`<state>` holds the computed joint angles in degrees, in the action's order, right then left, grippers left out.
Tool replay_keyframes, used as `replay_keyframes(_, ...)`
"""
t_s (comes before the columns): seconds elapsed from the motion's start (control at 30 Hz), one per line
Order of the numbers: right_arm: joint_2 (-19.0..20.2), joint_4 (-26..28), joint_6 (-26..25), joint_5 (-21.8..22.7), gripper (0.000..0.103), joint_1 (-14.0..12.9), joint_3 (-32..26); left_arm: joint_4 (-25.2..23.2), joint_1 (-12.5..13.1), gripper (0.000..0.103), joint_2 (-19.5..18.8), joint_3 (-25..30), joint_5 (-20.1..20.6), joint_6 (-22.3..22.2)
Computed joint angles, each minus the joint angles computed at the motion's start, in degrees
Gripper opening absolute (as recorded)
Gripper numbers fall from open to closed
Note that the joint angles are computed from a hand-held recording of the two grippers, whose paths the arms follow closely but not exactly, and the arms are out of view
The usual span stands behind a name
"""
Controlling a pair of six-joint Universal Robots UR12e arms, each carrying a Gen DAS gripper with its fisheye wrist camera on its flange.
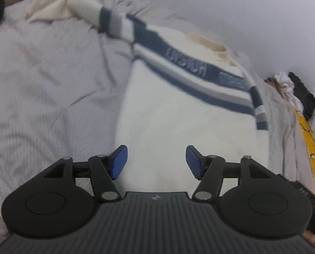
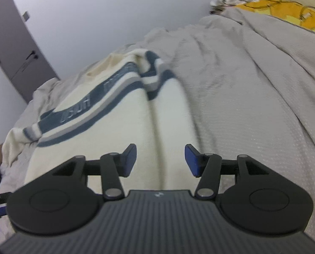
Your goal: Fold large clothes
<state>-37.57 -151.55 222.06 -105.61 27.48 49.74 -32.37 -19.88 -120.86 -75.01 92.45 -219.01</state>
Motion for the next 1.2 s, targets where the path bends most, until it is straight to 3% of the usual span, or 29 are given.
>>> replay_keyframes(0.2,1.1,4.5,4.6,-2.8,0.054,-0.8,-1.1,-3.2,-1.1,0.068,-4.6,9.4,-0.7,6.2)
replay_keyframes(0.3,1.9,6.1,8.5,0.0,0.054,-1.7,-1.7,-6.3,-1.4,0.068,-8.1,15.0,-3.4,9.0)
replay_keyframes(0.4,2.7,5.8,9.7,3.1,0.053,-2.2,-2.2,-3.3,-1.0,0.068,-10.5,16.3,-6.9,8.4)
replay_keyframes(0.53,4.4,3.8,7.6,3.8,0.050,-2.2,-4.1,1.1,-1.7,0.068,-13.5,17.3,-1.8,13.3)
replay_keyframes(0.57,4.8,3.9,7.8,3.7,0.045,-2.2,-4.6,1.5,-1.8,0.068,-13.9,17.3,-0.4,14.5)
replay_keyframes(0.67,5.6,5.2,7.7,2.6,0.034,-2.0,-6.2,-0.2,-1.2,0.068,-14.2,17.1,-0.3,11.8)
replay_keyframes(0.8,6.1,6.1,3.7,-0.5,0.013,-1.3,-7.7,0.1,-0.1,0.068,-13.3,14.6,-2.2,6.7)
replay_keyframes(1.07,6.4,10.0,-8.5,-6.6,0.009,0.0,-12.0,5.1,-0.1,0.068,-10.9,10.3,-3.5,6.3)
replay_keyframes(1.2,7.2,12.9,-16.1,-12.1,0.009,0.0,-16.2,6.6,-0.1,0.068,-10.0,8.8,-3.6,6.8)
